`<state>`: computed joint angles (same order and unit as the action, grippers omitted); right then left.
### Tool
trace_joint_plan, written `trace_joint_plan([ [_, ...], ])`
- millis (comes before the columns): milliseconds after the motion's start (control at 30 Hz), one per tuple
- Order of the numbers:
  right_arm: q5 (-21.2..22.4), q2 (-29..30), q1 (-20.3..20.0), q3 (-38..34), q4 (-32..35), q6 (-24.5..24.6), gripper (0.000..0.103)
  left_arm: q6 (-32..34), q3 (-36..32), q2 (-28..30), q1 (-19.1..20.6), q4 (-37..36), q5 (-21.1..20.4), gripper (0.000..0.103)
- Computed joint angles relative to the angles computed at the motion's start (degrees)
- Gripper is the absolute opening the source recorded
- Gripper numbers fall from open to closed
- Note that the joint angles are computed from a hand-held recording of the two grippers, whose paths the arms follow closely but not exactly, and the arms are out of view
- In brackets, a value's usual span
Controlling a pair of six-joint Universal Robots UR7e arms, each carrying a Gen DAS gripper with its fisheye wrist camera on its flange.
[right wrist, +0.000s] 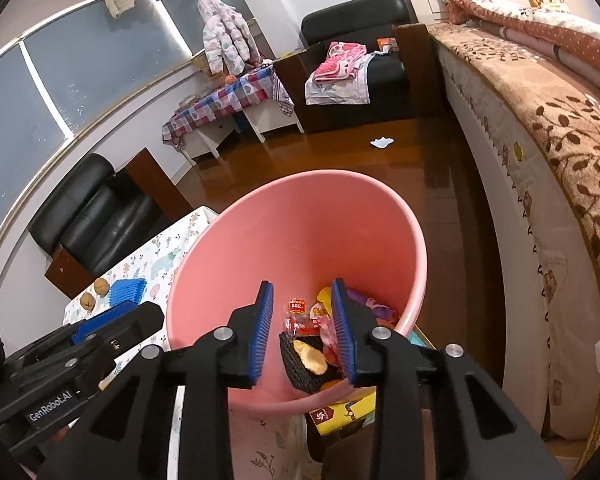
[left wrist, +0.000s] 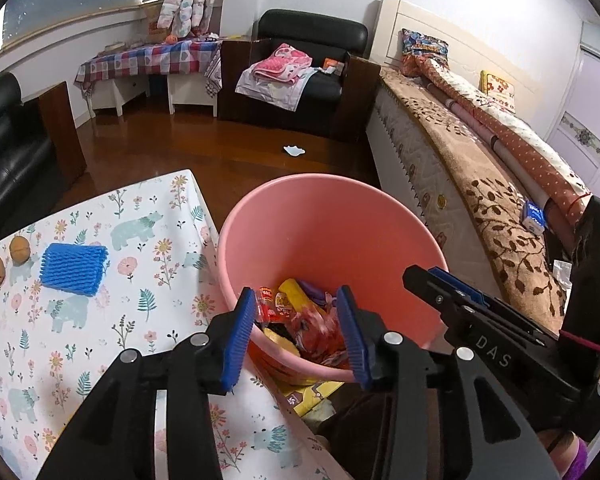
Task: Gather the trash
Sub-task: 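Withdraw both open grippers from above the bucket, then move the left gripper to the yellow mesh net while the right approaches the blue mesh net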
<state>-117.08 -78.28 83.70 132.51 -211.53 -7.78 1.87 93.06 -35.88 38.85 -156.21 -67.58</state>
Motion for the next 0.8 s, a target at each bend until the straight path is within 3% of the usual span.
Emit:
trace_joint_plan([
  [500,0.19,0.34,3.46,0.67,-2.53,-3.9,0.031,2.34,4.18,-6.87,1.16,-3.69,0.48,0.05],
  [800,1.48,1.23,5.78,0.55,-1.2,-4.23,0.031,4.13,8.35,-14.35,3.79,-6.5,5.1,0.053],
])
